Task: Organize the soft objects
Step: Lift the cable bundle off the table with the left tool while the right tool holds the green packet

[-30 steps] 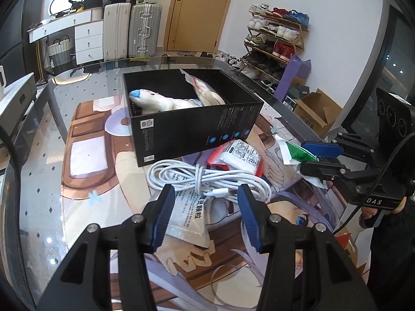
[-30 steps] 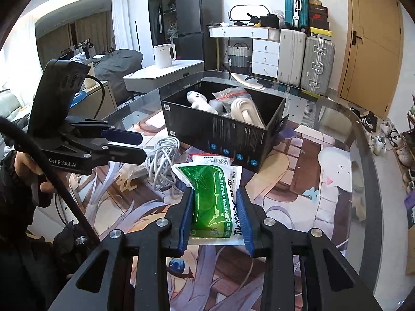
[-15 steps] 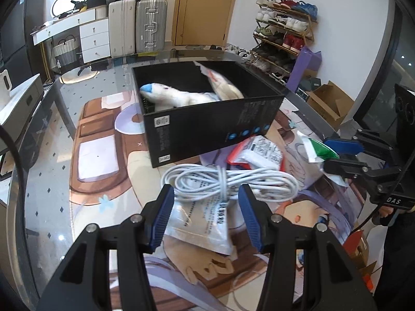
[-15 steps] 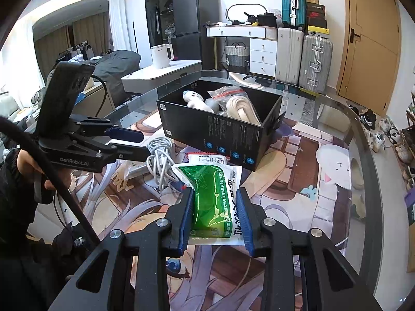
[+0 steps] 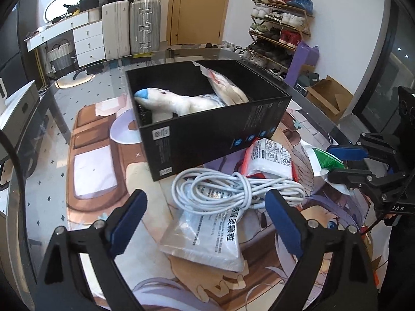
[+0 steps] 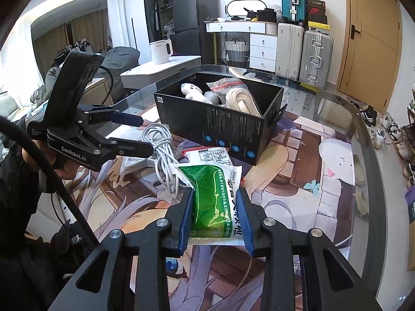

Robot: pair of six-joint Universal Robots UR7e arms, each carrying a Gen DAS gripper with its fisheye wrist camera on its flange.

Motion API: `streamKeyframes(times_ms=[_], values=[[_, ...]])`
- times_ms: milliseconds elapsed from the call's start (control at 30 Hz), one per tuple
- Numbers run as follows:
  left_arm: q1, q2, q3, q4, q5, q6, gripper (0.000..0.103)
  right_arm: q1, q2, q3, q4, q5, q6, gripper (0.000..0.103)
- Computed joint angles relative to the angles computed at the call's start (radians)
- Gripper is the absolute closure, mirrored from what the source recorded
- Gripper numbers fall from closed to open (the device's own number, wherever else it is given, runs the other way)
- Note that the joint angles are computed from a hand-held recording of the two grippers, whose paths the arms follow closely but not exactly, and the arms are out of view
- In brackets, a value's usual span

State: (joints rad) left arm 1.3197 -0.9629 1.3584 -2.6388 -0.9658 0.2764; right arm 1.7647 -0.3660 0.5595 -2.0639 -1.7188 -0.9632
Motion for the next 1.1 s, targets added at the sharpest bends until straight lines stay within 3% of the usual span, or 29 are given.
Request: streamKeyframes(times_ms=[233,300,367,400,1033,1100], values=[[0.000,0.009,-0.014,0.008,-0.030,0.010,0.011,-0.001,0.006,-0.009,0.006,-0.002,0.004,0.070],[0.002,0.007,-0.011,0.005,-0.055,0.017,0.019,-0.001,0.007,-0.011,0.007,-0.003,0.004,0.070],[0.000,0.011,-0.016,0.016,-0.051,0.017,0.038,-0.002,0.010,-0.016,0.009,-0.003,0.004,0.070],[0.001,0.011,-0.018,0.025,-0.053,0.014,0.040,-0.002,0.010,-0.016,0.009,-0.004,0.005,0.070],[0.008,-0.047,0.052,-0.001,-0.107,-0.009,0.042,0.001,-0.005,0.009,-0.012,0.004,0.000,0.070],[0.008,-0.054,0.054,0.002,-0.110,-0.020,0.064,0.001,-0.006,0.010,-0.012,0.006,0.000,0.070]])
